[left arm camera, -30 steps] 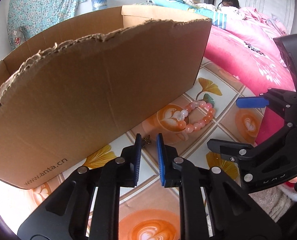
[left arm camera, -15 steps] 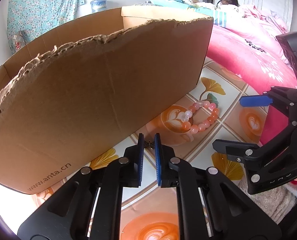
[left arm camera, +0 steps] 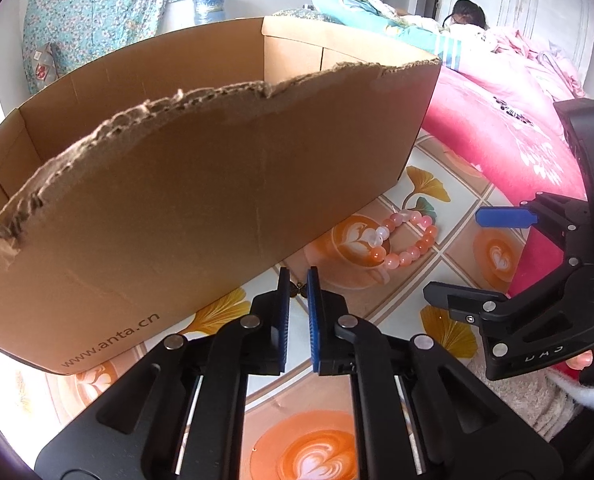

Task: Organize jewelry
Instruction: 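Close the left gripper on a small charm by the bracelet while the right gripper approaches, then close the right gripper on the pink-orange bead bracelet while the left gripper holds the charm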

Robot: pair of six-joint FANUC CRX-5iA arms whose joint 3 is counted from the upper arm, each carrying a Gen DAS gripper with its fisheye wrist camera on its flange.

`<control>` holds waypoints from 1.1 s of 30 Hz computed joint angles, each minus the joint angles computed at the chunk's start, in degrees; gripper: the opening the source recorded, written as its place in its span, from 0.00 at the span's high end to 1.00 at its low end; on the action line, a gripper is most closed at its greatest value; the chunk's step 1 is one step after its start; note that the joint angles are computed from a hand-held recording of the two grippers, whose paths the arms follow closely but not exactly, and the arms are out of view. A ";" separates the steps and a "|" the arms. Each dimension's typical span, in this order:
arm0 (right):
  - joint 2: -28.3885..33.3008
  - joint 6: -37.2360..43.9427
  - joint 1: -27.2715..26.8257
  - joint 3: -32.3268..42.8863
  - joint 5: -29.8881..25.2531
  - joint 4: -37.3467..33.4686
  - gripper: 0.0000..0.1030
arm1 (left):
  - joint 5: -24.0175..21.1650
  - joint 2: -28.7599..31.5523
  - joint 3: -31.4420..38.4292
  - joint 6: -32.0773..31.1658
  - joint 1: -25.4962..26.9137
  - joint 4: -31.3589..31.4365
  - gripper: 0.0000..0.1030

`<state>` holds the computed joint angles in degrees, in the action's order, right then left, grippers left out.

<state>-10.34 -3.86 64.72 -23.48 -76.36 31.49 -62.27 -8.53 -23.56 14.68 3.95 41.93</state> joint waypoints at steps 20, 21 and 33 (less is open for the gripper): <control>0.31 4.69 -3.47 0.24 10.08 6.60 0.52 | -0.79 -2.10 -0.69 -1.13 2.88 2.90 0.93; 0.64 5.44 -4.10 0.59 10.51 5.96 0.53 | -0.78 -2.15 -0.71 -1.16 2.95 3.00 0.93; 4.26 12.40 -7.36 4.21 10.21 1.18 0.67 | -1.04 -2.36 -0.71 -1.27 3.27 3.06 0.93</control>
<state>-6.07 8.54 57.35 -19.27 -66.15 32.67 -63.31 -10.89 -24.26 13.41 7.22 45.00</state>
